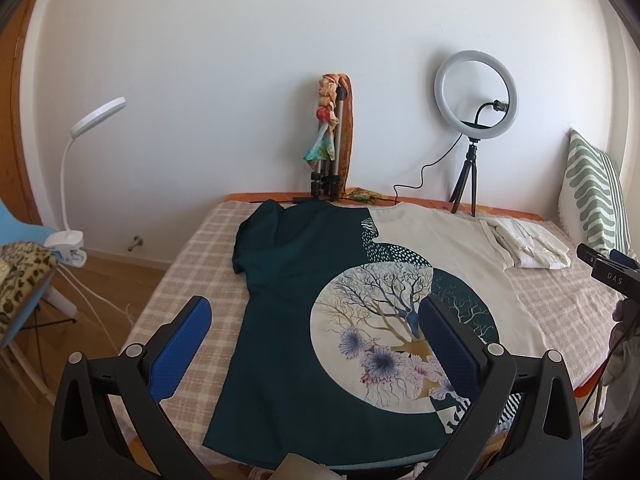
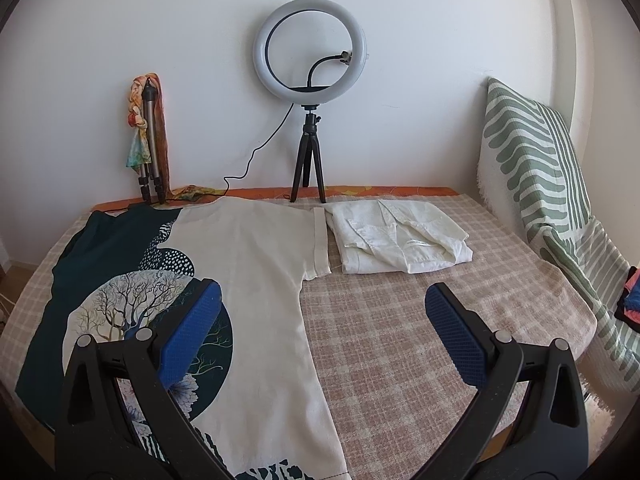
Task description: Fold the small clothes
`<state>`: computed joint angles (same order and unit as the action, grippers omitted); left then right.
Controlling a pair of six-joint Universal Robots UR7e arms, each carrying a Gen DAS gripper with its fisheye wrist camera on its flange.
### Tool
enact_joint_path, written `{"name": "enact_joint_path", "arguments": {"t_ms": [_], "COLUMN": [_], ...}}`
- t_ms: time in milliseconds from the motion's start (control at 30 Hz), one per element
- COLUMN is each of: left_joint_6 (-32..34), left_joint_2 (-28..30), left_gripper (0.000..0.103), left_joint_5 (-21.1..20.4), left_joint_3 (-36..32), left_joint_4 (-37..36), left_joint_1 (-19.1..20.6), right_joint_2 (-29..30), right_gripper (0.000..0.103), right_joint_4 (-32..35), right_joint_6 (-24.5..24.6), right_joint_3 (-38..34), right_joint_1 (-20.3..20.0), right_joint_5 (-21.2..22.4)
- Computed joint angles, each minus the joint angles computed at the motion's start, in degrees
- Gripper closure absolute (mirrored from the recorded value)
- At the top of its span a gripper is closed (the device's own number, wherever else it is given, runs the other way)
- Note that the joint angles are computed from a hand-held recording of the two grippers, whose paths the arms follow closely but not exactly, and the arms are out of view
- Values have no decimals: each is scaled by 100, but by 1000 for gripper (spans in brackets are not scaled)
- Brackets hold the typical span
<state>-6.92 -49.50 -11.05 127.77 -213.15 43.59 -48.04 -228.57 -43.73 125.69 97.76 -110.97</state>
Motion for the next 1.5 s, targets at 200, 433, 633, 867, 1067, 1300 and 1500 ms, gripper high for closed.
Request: {"name": "enact_joint_path", "arguments": {"t_ms": [200,433,633,867,1067,1300,1500], "left_joint_6": [-549,-610,-1552,-2474,-2595,-2732,-2745], "left_joint_2": [-310,-528,-855,-1140,-1201,-1253,-1285], "left_gripper": [1,1,2,16,40,40,40], "left_joint_5": [-146,-851,-952,-1950,-2240,-2580,-2863], "left_joint_3": [342,876,1160,1391,1368,1402,1356], "left_joint_4": [391,-577,374,999,1241,1383,1365], "left_joint_1": [98,357,565,1114,1365,1632,1812], "right_joint_2": [-4,-51,23,447,1128,2065,3023], "right_gripper": [0,0,0,0,0,0,3], "right_joint_4": [501,1153,1874,3034,3728,4851,6120], "right_joint_6": [277,559,727,615,453,671,1304], "right_joint_3": [-93,-170,-397,-1212,-2142,-3419,-4747], "right_joint_1": [139,369,547,1143,1752,2153,2299], "right_joint_5": [27,247,495,654,715,698,600]}}
